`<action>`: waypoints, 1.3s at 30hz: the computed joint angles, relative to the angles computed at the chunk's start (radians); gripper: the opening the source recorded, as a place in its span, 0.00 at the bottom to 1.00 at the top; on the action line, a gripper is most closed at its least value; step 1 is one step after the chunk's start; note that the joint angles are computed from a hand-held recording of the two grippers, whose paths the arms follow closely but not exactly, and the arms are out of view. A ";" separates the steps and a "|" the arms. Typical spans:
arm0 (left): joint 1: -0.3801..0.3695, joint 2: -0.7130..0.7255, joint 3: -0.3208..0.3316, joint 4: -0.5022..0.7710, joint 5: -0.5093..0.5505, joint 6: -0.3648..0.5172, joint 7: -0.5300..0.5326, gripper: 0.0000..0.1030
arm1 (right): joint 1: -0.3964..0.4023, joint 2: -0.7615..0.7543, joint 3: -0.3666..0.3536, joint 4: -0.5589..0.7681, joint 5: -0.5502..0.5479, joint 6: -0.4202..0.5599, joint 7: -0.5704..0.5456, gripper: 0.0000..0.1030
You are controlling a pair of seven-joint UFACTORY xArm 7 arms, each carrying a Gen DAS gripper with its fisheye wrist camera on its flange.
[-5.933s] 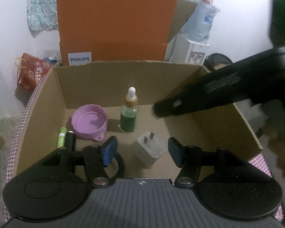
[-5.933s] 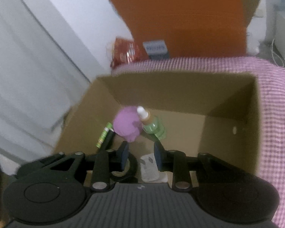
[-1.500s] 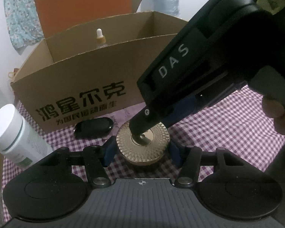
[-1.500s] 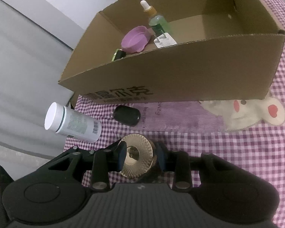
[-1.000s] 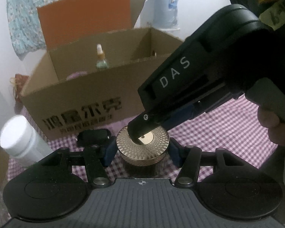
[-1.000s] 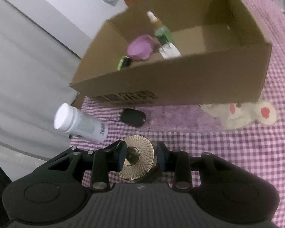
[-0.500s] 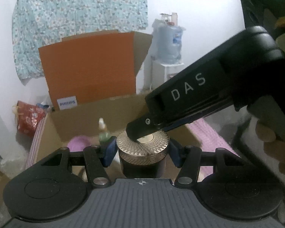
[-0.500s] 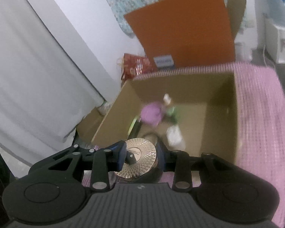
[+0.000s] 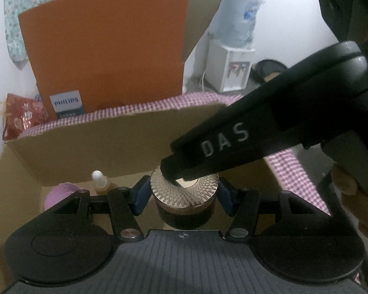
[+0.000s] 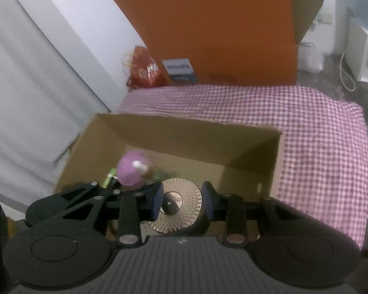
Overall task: Organize rigid objects
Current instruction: 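Lower the jar into the box and open the right gripper, then move the right gripper to the black oval case on the table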
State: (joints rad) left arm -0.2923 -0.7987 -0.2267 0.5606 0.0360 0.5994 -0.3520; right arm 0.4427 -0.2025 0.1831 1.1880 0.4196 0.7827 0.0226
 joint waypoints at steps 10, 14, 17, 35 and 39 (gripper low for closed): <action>-0.006 0.103 0.039 0.061 -0.050 0.068 -0.017 0.56 | -0.003 0.067 0.021 0.043 -0.102 0.007 -0.047 0.36; -0.007 0.089 0.037 0.058 -0.058 0.067 -0.016 0.57 | -0.001 0.085 0.027 0.055 -0.123 0.007 -0.048 0.35; -0.005 0.090 0.028 0.060 -0.051 0.072 -0.015 0.57 | -0.002 0.088 0.028 0.058 -0.130 0.001 -0.037 0.36; -0.061 -0.400 0.036 -0.031 -0.090 0.298 0.007 0.64 | 0.091 -0.438 -0.060 -0.278 0.186 -0.131 0.017 0.36; -0.064 -0.578 0.043 -0.059 -0.113 0.433 0.018 0.64 | 0.147 -0.615 -0.052 -0.401 0.219 -0.152 0.090 0.36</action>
